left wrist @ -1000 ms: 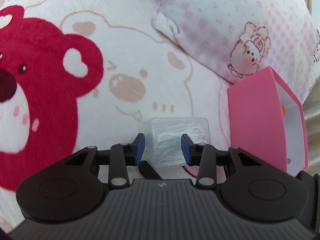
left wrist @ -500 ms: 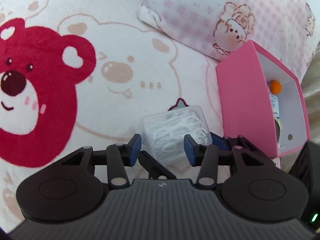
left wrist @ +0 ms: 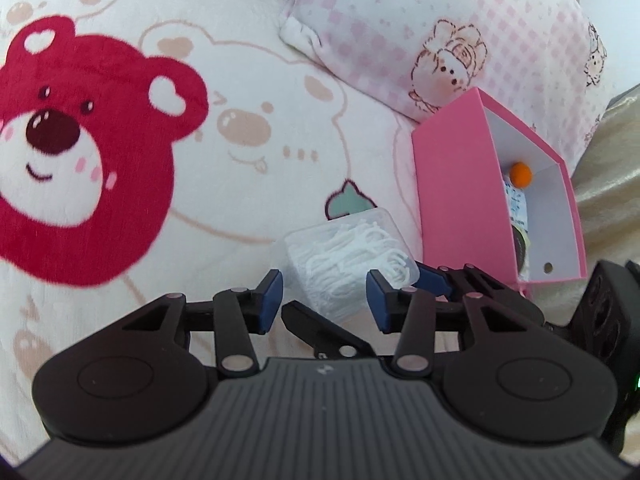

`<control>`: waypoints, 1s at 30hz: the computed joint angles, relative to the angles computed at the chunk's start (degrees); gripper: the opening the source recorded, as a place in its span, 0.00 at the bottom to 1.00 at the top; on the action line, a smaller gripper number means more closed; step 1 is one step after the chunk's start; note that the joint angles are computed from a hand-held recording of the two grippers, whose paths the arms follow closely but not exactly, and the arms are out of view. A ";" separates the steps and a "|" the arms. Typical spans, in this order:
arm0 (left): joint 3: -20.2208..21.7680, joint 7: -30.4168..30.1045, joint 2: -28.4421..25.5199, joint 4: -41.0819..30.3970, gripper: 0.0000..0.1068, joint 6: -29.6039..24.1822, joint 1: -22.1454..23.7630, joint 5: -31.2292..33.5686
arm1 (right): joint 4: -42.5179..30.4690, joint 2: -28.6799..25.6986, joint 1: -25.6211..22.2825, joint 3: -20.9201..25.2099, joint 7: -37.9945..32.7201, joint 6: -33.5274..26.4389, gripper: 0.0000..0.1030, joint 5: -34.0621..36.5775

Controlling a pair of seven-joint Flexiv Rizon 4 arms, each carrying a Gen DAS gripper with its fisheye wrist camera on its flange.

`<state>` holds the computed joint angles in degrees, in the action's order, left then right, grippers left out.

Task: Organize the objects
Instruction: 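Lift the floss case with the left tool and carry it toward the pink box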

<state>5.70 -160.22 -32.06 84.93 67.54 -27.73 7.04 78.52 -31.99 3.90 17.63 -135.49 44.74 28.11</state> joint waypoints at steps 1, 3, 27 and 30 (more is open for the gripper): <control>-0.15 -0.51 0.27 0.86 0.40 1.32 0.00 -0.11 | -0.30 0.18 -0.52 0.13 0.21 -1.09 0.93 0.36; 1.24 -2.47 0.48 1.67 0.40 3.86 -1.31 1.19 | 0.17 0.91 -0.63 -0.11 0.26 -1.51 0.93 0.27; 0.31 -0.11 2.63 0.65 0.41 4.45 -3.62 3.09 | 9.05 10.82 -0.15 -2.40 -1.33 4.04 0.97 0.78; 0.17 0.05 2.67 0.17 0.41 4.54 -4.07 3.16 | 10.20 11.93 -0.08 -2.70 -1.54 5.61 0.96 0.88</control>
